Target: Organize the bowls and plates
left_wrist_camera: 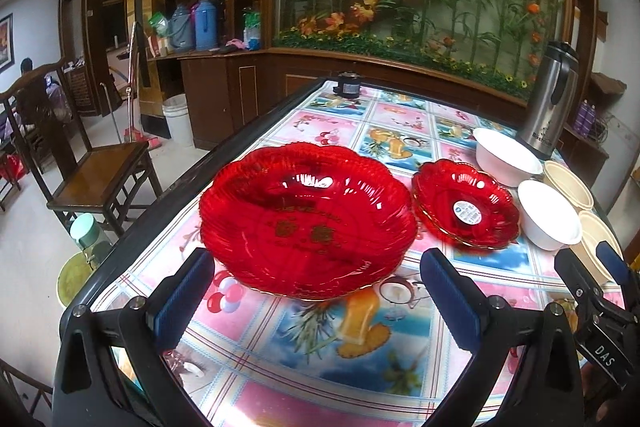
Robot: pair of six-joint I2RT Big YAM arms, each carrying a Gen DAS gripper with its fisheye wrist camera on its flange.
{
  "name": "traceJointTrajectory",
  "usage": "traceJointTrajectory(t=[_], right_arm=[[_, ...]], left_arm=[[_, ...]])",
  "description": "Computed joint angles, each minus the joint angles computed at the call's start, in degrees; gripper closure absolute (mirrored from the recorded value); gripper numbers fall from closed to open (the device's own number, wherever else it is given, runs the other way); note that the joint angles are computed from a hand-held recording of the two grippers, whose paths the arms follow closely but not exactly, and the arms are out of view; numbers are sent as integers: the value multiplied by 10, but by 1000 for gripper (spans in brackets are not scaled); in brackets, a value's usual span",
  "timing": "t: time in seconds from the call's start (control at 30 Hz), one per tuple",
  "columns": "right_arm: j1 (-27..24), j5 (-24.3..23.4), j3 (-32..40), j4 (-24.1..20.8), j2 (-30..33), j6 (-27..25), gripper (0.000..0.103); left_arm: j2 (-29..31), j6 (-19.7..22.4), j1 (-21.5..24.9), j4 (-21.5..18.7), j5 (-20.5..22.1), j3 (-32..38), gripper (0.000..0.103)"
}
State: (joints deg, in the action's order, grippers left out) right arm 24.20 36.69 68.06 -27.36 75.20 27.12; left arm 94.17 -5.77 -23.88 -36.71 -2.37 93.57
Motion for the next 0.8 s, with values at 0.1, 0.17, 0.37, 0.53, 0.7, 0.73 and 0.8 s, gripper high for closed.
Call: traceJointTrajectory(t=[0.1, 0.17, 0.37, 0.53, 0.7, 0.73, 0.8], right_arm=[[0, -1, 0, 0, 0, 1, 0], [1, -4, 1, -2, 1, 4, 0], [-1, -9, 1, -8, -2, 2, 0], [0, -10, 5, -14, 0, -3, 0], [1, -12, 4, -11, 1, -9, 0], [1, -13, 4, -12, 1, -9, 0], [0, -13, 5, -12, 1, -10, 0]], left_arm=[[1, 0, 2, 0, -2, 0, 0], [0, 0, 3, 2, -2, -2, 0], [0, 3, 4, 1, -5, -3, 0], [0, 2, 5, -2, -7, -2, 0], [1, 2, 5, -4, -7, -1, 0], [1, 1, 5, -4, -7, -1, 0], [1, 2, 5, -3, -8, -1, 0]])
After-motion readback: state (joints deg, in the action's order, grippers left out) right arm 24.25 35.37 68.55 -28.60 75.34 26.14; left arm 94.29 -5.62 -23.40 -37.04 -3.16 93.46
